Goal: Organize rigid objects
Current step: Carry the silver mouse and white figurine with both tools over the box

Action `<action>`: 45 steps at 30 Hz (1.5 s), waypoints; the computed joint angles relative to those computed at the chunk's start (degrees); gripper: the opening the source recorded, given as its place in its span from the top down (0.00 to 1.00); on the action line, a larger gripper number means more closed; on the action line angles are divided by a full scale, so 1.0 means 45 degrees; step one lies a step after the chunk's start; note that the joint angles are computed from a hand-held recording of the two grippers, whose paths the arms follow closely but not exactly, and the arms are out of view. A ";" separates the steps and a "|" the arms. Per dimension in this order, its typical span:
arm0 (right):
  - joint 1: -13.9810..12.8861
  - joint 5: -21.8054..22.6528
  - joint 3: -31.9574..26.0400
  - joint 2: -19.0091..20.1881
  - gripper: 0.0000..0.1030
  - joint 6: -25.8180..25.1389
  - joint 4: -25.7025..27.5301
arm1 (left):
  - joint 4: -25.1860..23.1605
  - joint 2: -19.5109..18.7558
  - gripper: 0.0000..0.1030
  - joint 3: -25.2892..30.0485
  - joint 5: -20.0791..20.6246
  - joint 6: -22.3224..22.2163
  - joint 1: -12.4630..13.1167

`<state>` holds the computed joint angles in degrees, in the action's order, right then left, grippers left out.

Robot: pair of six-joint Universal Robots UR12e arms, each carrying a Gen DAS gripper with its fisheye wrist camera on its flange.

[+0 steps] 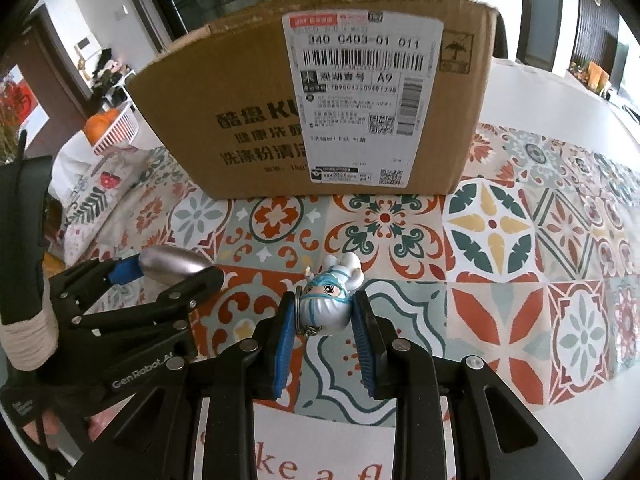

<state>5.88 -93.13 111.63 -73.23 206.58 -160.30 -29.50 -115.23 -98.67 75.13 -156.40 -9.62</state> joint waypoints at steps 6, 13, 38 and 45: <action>0.0088 -0.0220 0.0117 -0.0246 0.72 -0.0111 -0.0199 | 0.0309 0.0281 0.38 -0.0221 -0.0279 -0.0068 0.0092; 0.0138 -0.0408 0.0260 -0.0543 0.72 -0.0052 -0.0499 | 0.0538 0.0634 0.39 -0.0341 -0.0529 -0.0358 0.0169; 0.0518 -0.1668 -0.0001 -0.1431 0.72 -0.0863 -0.2105 | 0.2139 0.1852 0.38 -0.0386 -0.2115 -0.0756 0.0517; 0.0496 -0.1940 -0.0109 -0.1578 0.72 -0.1103 -0.2608 | 0.2521 0.1906 0.38 -0.0122 -0.2432 -0.0820 0.0467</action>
<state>8.11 -101.86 111.14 -80.34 201.61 -172.04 -18.16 -106.65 -99.22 64.19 -160.09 -7.52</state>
